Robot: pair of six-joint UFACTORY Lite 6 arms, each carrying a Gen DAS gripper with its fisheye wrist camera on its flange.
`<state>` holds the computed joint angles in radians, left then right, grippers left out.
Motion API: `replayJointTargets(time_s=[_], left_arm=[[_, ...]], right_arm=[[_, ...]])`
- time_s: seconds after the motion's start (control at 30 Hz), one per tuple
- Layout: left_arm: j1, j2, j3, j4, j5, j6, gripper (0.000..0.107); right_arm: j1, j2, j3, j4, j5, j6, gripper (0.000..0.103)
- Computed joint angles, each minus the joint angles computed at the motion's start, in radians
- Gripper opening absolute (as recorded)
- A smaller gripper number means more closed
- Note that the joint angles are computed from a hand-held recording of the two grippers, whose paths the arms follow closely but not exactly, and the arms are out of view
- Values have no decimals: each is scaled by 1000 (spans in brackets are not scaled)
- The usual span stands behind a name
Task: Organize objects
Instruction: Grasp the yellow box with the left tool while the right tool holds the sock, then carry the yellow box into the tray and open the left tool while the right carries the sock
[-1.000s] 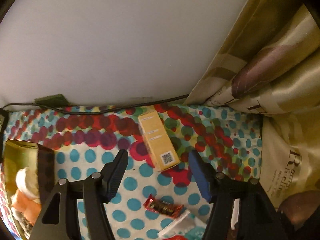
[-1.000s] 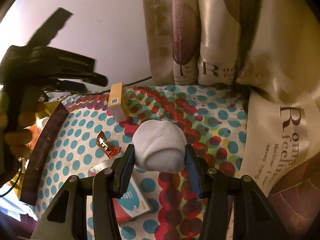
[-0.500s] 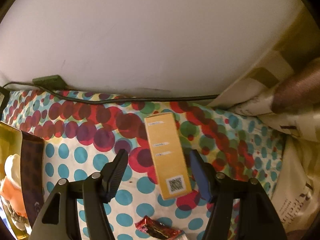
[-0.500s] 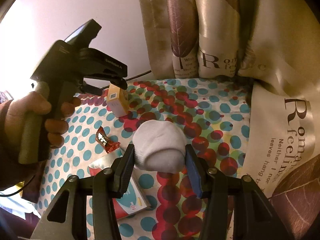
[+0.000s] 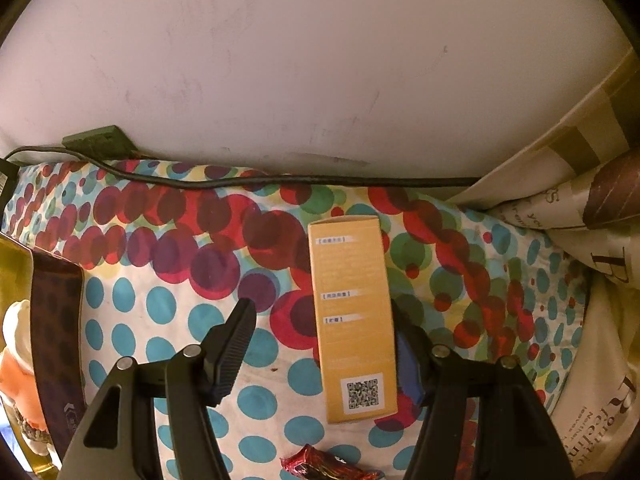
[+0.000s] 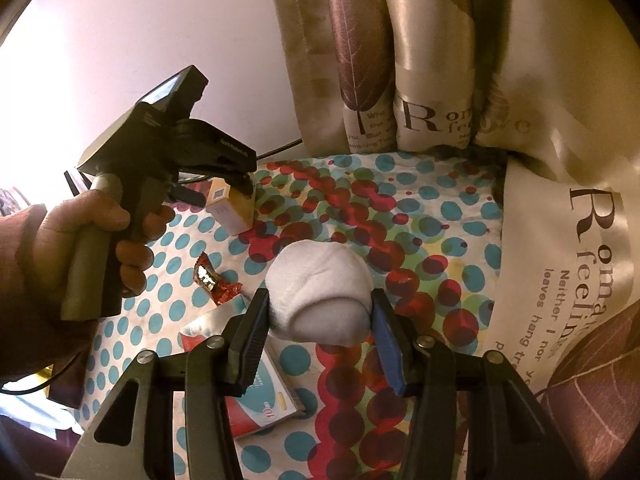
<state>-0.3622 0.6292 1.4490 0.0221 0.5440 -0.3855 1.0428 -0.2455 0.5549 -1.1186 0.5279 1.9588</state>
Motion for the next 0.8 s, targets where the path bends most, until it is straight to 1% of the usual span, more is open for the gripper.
replayJointTargets(time_s=[0.13,0.23,0.3,0.33,0.37,0.43,0.57,0.8], left_arm=[[6,-9,-20,-17,-23,20,65],[1,-32,-52,12,-57,4,63],[-13,-51,-69,58,-72,-16,51],[-20,-55,-71,66,-71,-6,36],[-23,-56,-72,66,-70,3,30],[-29,-60,-78,79,-71,4,30],[-25,-91,-119,54,-103,49,29],[-14,-205,-217,9,-137,140,29]], right_arm=[[-15,3,6,2,-13,-11,47],[-11,0,11,11,-6,-12,47],[-12,-4,12,21,-5,-23,47],[-10,-4,12,21,-3,-21,47],[-11,-2,14,24,-6,-22,47],[-17,-6,13,29,-9,-26,47],[-34,-6,14,35,-25,-42,48],[-37,-6,17,33,-34,-44,48]])
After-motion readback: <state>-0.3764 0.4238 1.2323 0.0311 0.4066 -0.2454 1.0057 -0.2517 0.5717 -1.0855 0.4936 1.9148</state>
